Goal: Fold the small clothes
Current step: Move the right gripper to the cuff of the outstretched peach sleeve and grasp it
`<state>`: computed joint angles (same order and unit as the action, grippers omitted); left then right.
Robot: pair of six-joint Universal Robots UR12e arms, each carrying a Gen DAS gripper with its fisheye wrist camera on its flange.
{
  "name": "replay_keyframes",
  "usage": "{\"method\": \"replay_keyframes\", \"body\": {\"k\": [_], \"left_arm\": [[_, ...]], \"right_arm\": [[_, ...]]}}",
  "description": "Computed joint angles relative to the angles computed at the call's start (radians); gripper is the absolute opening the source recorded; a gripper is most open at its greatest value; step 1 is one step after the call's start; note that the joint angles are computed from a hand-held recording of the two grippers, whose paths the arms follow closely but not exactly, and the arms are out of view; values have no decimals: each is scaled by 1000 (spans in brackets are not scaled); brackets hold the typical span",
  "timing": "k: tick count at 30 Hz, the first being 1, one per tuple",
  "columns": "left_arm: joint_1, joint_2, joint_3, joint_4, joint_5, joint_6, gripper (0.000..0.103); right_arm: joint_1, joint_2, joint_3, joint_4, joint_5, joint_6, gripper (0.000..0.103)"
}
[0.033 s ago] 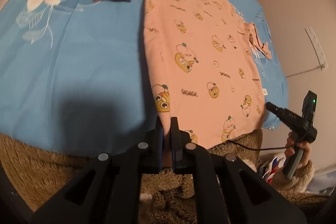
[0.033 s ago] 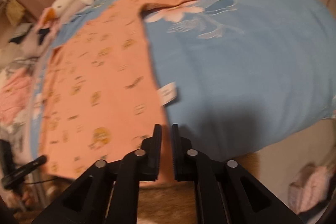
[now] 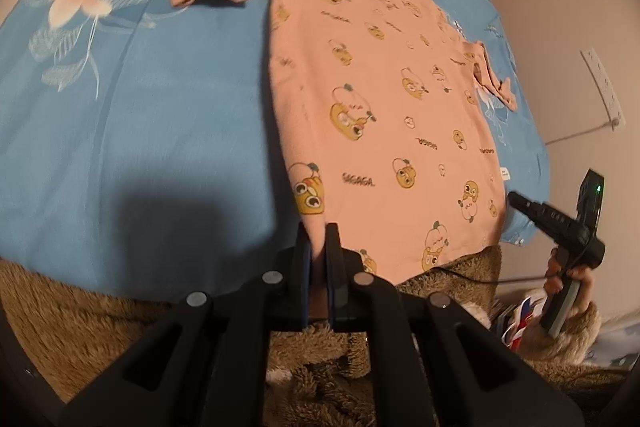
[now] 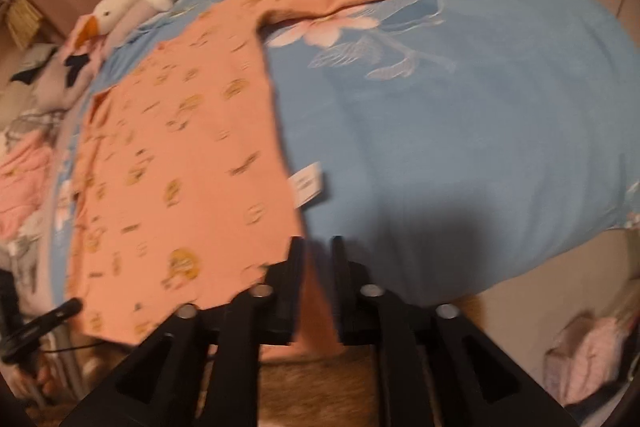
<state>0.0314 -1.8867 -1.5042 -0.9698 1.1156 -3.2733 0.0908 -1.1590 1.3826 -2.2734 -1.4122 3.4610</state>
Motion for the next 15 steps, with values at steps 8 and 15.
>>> {"method": "replay_keyframes", "body": {"k": [8,15], "left_arm": [[-1,-21,94,-25,92,-61,35],[-14,-69,162,65,122,-153,46]], "right_arm": [[-55,34,-74,-60,-98,33,59],[-111,129,-226,-72,-117,36,61]]}}
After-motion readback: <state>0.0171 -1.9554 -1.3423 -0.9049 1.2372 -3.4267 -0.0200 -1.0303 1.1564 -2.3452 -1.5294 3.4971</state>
